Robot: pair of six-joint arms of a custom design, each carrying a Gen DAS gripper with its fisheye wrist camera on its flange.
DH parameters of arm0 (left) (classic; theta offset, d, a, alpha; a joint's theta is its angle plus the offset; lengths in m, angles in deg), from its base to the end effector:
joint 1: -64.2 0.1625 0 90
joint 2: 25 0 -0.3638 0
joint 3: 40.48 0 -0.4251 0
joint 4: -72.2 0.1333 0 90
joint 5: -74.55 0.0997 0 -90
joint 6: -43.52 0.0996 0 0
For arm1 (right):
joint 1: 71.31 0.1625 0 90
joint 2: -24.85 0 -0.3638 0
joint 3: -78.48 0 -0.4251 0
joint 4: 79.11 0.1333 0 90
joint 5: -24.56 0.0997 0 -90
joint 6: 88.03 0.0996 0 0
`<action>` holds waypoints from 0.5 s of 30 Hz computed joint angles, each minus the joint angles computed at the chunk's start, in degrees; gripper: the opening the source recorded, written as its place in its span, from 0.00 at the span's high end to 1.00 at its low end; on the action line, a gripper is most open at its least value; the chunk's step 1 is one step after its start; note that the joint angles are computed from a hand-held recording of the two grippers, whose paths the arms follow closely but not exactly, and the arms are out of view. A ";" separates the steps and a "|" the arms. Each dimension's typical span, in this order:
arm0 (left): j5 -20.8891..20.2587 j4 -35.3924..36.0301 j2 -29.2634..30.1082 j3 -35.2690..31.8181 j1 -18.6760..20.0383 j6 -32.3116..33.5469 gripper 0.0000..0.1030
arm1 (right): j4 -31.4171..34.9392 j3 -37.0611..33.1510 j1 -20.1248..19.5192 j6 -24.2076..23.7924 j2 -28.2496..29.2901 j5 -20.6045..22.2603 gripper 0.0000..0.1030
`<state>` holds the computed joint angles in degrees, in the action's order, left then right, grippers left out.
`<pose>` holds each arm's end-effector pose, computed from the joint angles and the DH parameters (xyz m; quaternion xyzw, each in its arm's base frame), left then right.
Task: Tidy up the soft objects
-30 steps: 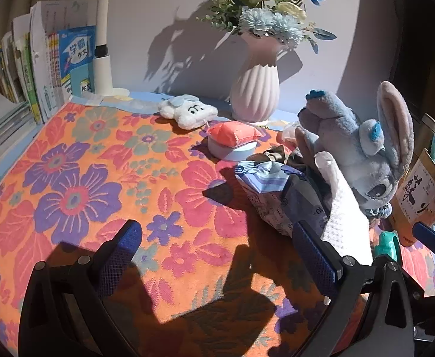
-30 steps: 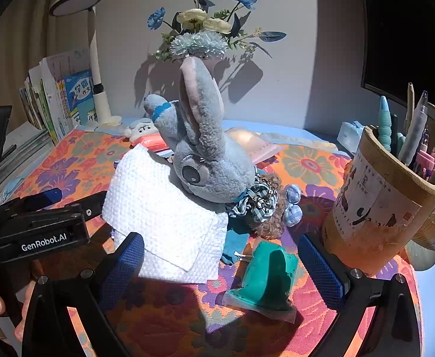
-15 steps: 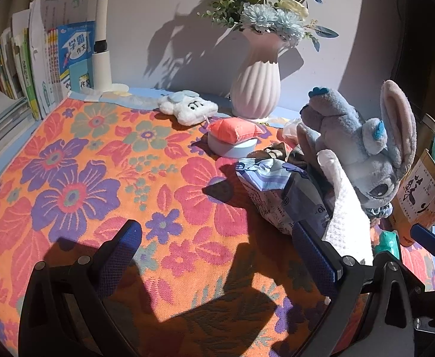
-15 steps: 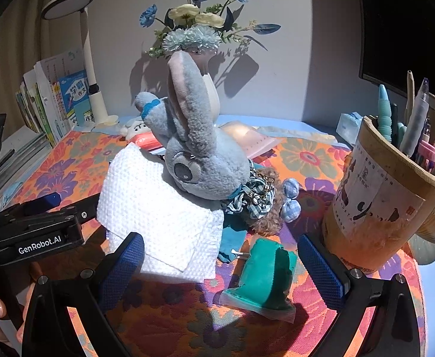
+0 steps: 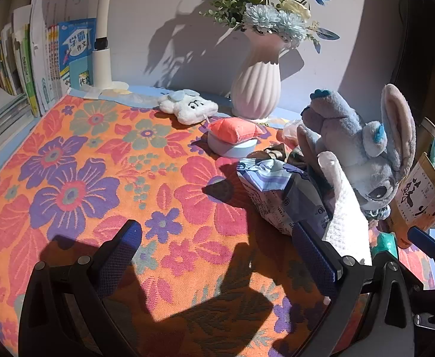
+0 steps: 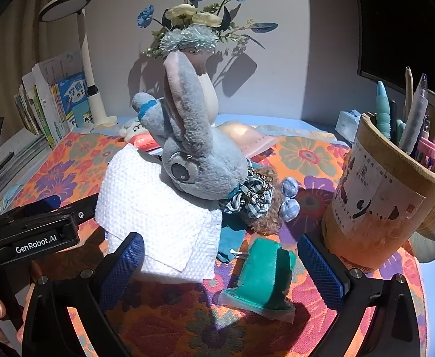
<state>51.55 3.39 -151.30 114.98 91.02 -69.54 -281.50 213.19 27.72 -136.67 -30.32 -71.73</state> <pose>-0.0676 -0.2863 0.1470 -0.1053 0.7833 -0.4876 0.3709 0.1872 -0.3980 0.0140 0.4483 -0.8465 0.2478 0.1452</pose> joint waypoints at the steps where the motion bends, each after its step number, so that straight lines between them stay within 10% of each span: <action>1: -0.03 -0.02 -0.03 0.01 -0.05 -0.02 0.02 | 0.01 0.03 -0.02 0.06 -0.04 0.03 0.00; 15: -0.09 -0.05 -0.03 0.01 -0.08 -0.03 0.02 | -0.58 0.13 0.43 0.47 0.30 -0.45 0.00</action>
